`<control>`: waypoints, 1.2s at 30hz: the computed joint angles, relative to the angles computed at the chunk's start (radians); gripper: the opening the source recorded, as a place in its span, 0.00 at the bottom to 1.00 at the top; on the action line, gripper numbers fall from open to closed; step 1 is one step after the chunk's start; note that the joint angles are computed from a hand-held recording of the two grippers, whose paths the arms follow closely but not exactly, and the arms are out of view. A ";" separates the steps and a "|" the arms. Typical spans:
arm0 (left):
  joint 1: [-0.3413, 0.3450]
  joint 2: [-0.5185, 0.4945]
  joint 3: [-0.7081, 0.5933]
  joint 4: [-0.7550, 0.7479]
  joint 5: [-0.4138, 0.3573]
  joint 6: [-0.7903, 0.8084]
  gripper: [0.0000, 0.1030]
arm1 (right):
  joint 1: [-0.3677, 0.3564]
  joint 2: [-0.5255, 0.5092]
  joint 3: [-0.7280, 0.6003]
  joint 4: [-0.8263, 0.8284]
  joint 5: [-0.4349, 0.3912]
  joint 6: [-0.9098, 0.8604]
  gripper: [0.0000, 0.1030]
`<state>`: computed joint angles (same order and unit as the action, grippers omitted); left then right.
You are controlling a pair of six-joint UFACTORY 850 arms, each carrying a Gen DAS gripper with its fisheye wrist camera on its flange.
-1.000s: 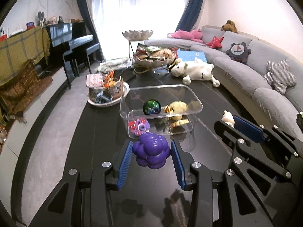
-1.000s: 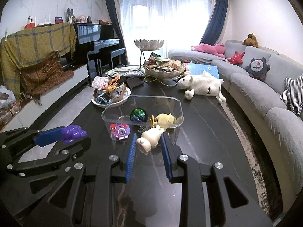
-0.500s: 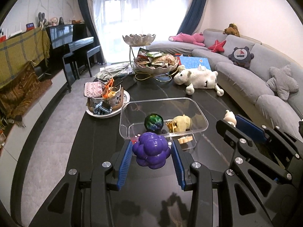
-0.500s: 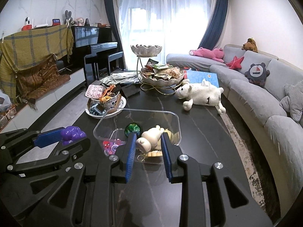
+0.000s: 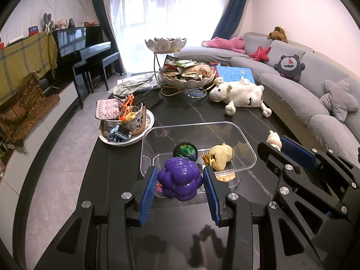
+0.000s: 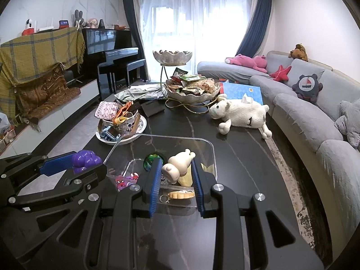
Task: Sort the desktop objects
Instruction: 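Lower the grape squishy into the box while the right tool lowers the figurine into it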
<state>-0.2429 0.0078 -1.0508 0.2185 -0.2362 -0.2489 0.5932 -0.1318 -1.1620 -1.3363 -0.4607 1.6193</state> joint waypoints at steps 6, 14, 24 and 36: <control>0.006 -0.048 -0.038 -0.002 -0.005 0.011 0.36 | -0.022 -0.042 -0.037 0.028 0.025 -0.035 0.24; 0.014 -0.132 -0.115 -0.047 -0.021 0.059 0.36 | -0.056 -0.104 -0.099 0.086 0.055 -0.110 0.24; 0.023 -0.252 -0.223 -0.081 -0.063 0.092 0.36 | -0.103 -0.202 -0.193 0.250 0.097 -0.290 0.24; 0.028 -0.361 -0.303 -0.010 -0.101 0.024 0.36 | -0.139 -0.311 -0.287 0.503 0.123 -0.541 0.24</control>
